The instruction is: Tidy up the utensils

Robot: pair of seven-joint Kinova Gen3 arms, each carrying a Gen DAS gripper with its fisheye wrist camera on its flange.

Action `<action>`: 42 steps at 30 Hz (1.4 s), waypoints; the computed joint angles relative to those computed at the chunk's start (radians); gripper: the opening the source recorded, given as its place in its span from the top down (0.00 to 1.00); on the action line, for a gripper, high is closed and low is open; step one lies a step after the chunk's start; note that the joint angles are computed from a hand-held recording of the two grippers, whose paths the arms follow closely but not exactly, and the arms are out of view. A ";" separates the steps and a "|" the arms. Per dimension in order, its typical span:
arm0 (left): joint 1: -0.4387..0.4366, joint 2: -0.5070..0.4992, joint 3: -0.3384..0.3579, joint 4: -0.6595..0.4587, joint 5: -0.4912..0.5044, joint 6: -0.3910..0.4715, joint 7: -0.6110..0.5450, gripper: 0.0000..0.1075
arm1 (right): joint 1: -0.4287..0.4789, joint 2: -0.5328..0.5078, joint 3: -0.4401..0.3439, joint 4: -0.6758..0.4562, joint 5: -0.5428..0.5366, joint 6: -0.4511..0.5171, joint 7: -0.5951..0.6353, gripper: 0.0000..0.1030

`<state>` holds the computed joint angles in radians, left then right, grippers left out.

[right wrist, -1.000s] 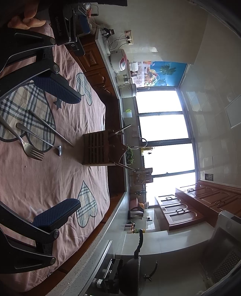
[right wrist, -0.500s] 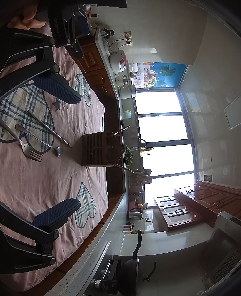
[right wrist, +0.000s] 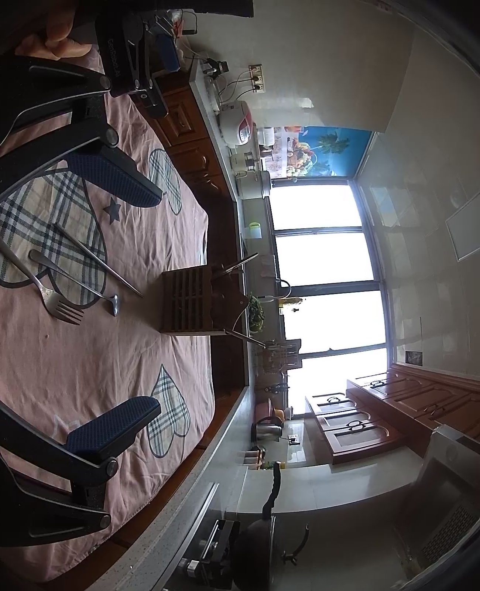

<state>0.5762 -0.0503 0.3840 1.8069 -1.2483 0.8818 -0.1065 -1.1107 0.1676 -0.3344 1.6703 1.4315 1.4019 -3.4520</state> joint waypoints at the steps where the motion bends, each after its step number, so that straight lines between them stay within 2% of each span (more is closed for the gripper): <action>1: -0.001 -0.001 -0.001 0.001 0.001 -0.003 -0.001 0.04 | 0.000 0.000 0.000 -0.001 0.000 0.000 0.000 0.00; 26: -0.010 0.009 -0.012 -0.013 0.009 -0.032 -0.022 0.04 | 0.002 0.002 0.004 -0.010 -0.004 -0.010 0.004 0.00; 42: -0.008 0.030 -0.040 -0.042 0.034 -0.065 -0.054 0.04 | 0.045 -0.005 0.018 -0.016 -0.026 -0.068 0.024 0.00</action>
<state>0.5682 -0.0199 0.3444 1.7645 -1.2141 0.8169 -0.1601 -1.0657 0.1630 -0.3160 1.6542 1.4055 1.3335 -3.4283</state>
